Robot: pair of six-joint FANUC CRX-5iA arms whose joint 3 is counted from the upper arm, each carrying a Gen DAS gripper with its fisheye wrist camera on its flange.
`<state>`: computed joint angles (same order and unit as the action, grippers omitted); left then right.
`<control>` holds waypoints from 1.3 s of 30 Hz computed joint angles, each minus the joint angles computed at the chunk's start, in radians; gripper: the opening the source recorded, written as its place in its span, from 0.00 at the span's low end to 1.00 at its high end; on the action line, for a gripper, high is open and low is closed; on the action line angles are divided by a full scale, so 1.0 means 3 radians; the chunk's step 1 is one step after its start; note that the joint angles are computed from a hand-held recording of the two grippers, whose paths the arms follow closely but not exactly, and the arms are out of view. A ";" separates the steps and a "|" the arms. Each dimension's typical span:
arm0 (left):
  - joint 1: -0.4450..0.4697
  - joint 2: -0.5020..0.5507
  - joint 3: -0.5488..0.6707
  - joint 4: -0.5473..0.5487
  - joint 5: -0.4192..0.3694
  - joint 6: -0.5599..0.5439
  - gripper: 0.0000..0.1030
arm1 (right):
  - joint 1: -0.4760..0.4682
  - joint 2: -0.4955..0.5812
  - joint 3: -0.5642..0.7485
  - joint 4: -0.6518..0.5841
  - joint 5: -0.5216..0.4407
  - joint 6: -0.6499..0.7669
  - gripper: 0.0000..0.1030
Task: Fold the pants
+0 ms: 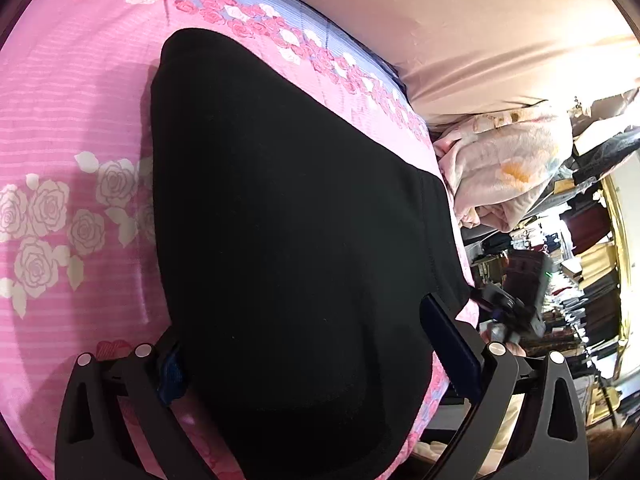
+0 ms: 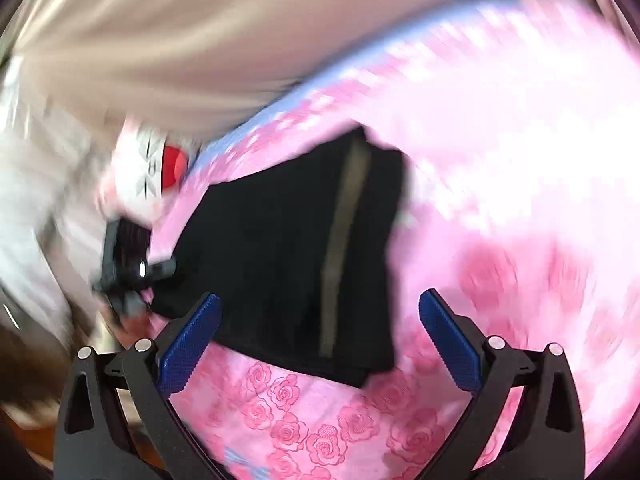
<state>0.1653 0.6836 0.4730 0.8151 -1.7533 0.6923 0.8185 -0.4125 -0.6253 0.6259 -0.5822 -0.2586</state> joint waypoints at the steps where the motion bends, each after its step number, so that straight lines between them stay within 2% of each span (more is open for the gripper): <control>1: 0.0001 0.0002 0.0002 0.0000 0.0004 0.0008 0.94 | -0.0066 -0.0014 -0.0083 -0.0011 0.0225 -0.0062 0.94; 2: 0.0001 0.0005 0.0007 0.0000 0.0004 0.0014 0.94 | -0.0139 0.0001 -0.0140 -0.0022 0.0461 -0.0098 0.94; 3: 0.0001 0.0010 0.0013 0.0000 0.0003 0.0021 0.94 | -0.0173 0.0050 -0.0114 0.0009 0.0523 -0.0034 0.94; 5: -0.0005 0.0001 0.0009 -0.0002 0.0014 0.0032 0.94 | -0.0267 0.0133 -0.0049 -0.0217 0.0766 0.0215 0.94; 7: -0.0017 -0.0009 0.0016 -0.0028 0.0028 0.0019 0.94 | -0.0293 0.0324 0.0235 -0.0608 0.0621 0.0685 0.94; 10: -0.0034 -0.0001 0.0049 -0.0055 0.0029 0.0018 0.94 | -0.0350 0.0526 0.0441 -0.0821 0.0560 0.1011 0.94; 14: -0.0059 0.0005 0.0084 -0.0089 0.0046 -0.0006 0.94 | -0.0434 0.0636 0.0548 -0.1023 0.0604 0.1290 0.95; 16: -0.0073 0.0014 0.0113 -0.0111 0.0055 -0.0014 0.94 | -0.0441 0.0774 0.0613 -0.0888 0.0643 0.1188 0.93; 18: -0.0084 0.0002 0.0120 -0.0140 0.0072 -0.0038 0.94 | -0.0423 0.0796 0.0652 -0.0833 0.0490 0.1148 0.79; 19: -0.0082 -0.0021 0.0106 -0.0174 0.0083 -0.0088 0.93 | -0.0436 0.0739 0.0581 -0.0812 0.0489 0.1081 0.59; 20: -0.0072 -0.0077 0.0043 -0.0199 0.0157 -0.0117 0.82 | -0.0459 0.0639 0.0439 -0.0817 0.0663 0.0939 0.46; 21: -0.0057 -0.0163 -0.0047 -0.0252 0.0281 -0.0164 0.72 | -0.0464 0.0563 0.0294 -0.0647 0.0780 0.0693 0.44; 22: -0.0034 -0.0240 -0.0124 -0.0308 0.0397 -0.0208 0.54 | -0.0458 0.0501 0.0184 -0.0464 0.0831 0.0489 0.42; 24: 0.0032 -0.0142 -0.0063 -0.0213 0.0244 -0.0079 0.47 | -0.0401 0.0463 0.0093 -0.0082 0.0823 0.0148 0.41; 26: 0.0059 -0.0148 -0.0081 -0.0200 0.0225 -0.0036 0.41 | -0.0359 0.0449 0.0072 0.0145 0.0806 -0.0037 0.41; 29: 0.0090 -0.0296 -0.0215 -0.0234 0.0235 -0.0160 0.37 | -0.0273 0.0374 0.0089 0.0201 0.0684 -0.0045 0.41; 32: 0.0097 -0.0360 -0.0302 -0.0248 0.0211 -0.0187 0.40 | -0.0218 0.0363 0.0125 -0.0006 0.0570 0.0089 0.41; 35: 0.0072 -0.0202 -0.0156 -0.0292 0.0074 -0.0022 0.49 | -0.0286 0.0321 -0.0009 0.0009 0.0759 -0.0044 0.41; 39: 0.0056 0.0063 0.0090 -0.0088 -0.0225 0.0211 0.60 | -0.0339 0.0329 -0.0038 -0.0041 0.0875 -0.0028 0.41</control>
